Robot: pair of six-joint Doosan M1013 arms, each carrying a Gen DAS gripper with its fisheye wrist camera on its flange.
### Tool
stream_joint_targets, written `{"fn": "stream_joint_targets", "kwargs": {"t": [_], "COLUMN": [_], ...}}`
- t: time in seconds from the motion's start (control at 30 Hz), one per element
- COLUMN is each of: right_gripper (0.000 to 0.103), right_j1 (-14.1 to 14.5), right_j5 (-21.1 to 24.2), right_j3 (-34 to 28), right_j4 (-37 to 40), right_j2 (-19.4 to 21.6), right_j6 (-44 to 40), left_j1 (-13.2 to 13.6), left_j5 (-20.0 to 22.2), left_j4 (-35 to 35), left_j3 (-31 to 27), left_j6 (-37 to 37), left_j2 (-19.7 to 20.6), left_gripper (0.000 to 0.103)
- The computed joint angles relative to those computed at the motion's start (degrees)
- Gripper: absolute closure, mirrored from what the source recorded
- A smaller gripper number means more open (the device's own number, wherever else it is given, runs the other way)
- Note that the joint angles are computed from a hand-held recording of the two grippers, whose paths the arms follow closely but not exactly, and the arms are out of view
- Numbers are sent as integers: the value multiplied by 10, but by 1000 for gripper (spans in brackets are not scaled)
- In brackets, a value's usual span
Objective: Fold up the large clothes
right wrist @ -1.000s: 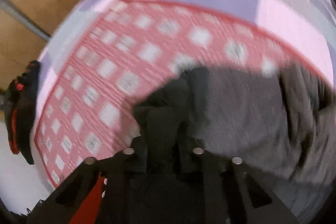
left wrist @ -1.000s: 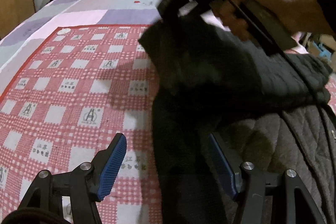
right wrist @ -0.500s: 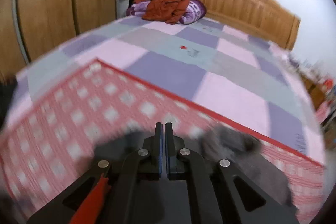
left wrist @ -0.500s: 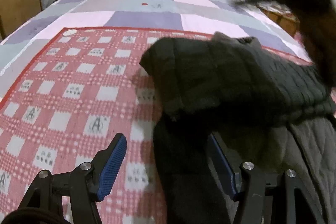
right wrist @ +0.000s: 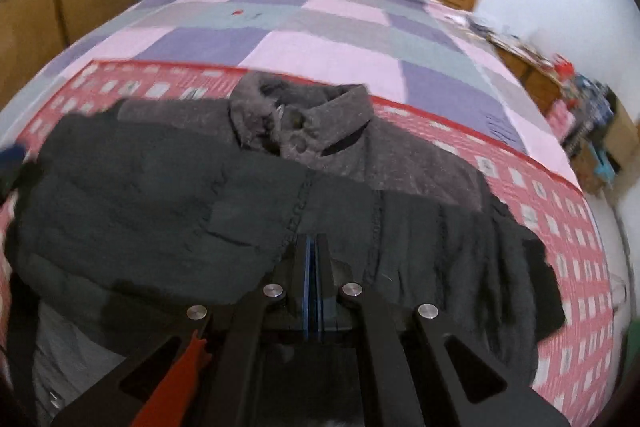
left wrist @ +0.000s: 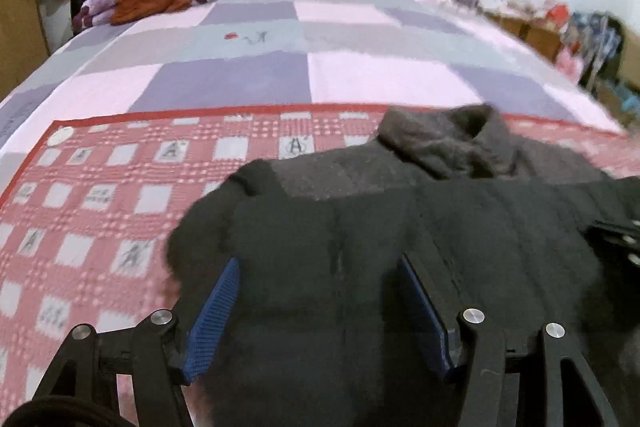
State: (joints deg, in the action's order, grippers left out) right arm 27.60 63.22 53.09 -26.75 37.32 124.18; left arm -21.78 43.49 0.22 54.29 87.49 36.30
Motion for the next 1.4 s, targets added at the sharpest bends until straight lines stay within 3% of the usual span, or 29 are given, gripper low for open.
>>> {"fn": "stream_joint_targets", "kwargs": {"t": [0.07,0.13,0.2,0.23,0.27,0.33,0.4,0.47,0.53,0.57,0.6,0.63,0.67,0.73,0.8,0.9,1.0,1.1,1.2,1.3,1.4], "right_gripper": [102,103,103,103,103,103,103,103,103,103,103,103,103,103,103,103,103,103,100,100,100], "right_j1": [-9,-23,-55,-68,-72,-72,-72,-62,-49,-46,-47,-51,-65,-78,-85,-87,-70,-48,-35,-28,-58], "right_j5": [2,21,-11,-55,-68,-65,-75,-111,-141,-148,-131,-105,-69,-30,-43,-45,-81,-122,-165,-137,-119], "right_j3": [14,46,106,134,144,140,142,166,197,224,233,236,242,248,262,271,293,296,285,270,293], "right_j4": [-5,-39,-20,10,18,23,32,-5,-68,-104,-110,-93,-49,-17,-22,-43,-102,-113,-69,-52,5], "right_j2": [0,-10,-45,-64,-70,-69,-74,-99,-123,-140,-143,-143,-139,-132,-141,-156,-181,-190,-181,-163,-171], "right_j6": [-27,4,53,42,23,-32,-17,34,87,131,150,154,146,110,116,165,213,185,120,85,127], "left_j1": [-6,-4,-3,-7,-11,-14,-13,-14,-16,-14,-9,-3,2,-1,-9,-18,-32,-47,-61,-66,-51], "left_j5": [43,71,83,81,78,86,99,67,39,60,111,151,164,160,154,114,37,-10,-4,43,77], "left_j4": [44,47,44,65,84,103,99,114,174,182,174,149,126,150,183,233,277,286,250,240,176], "left_j3": [-44,-71,-85,-86,-85,-84,-88,-59,-31,-40,-68,-92,-101,-98,-89,-48,22,71,82,64,43], "left_j6": [-25,-29,-27,-31,-35,-50,-59,-65,-99,-106,-107,-103,-107,-118,-119,-143,-162,-142,-86,-84,-94], "left_j2": [36,58,69,70,70,70,66,44,28,34,53,69,75,74,67,36,-13,-45,-50,-34,-23], "left_gripper": [34,31,30,30,29,29,30,29,21,15,14,13,12,10,10,12,12,12,12,12,10]}}
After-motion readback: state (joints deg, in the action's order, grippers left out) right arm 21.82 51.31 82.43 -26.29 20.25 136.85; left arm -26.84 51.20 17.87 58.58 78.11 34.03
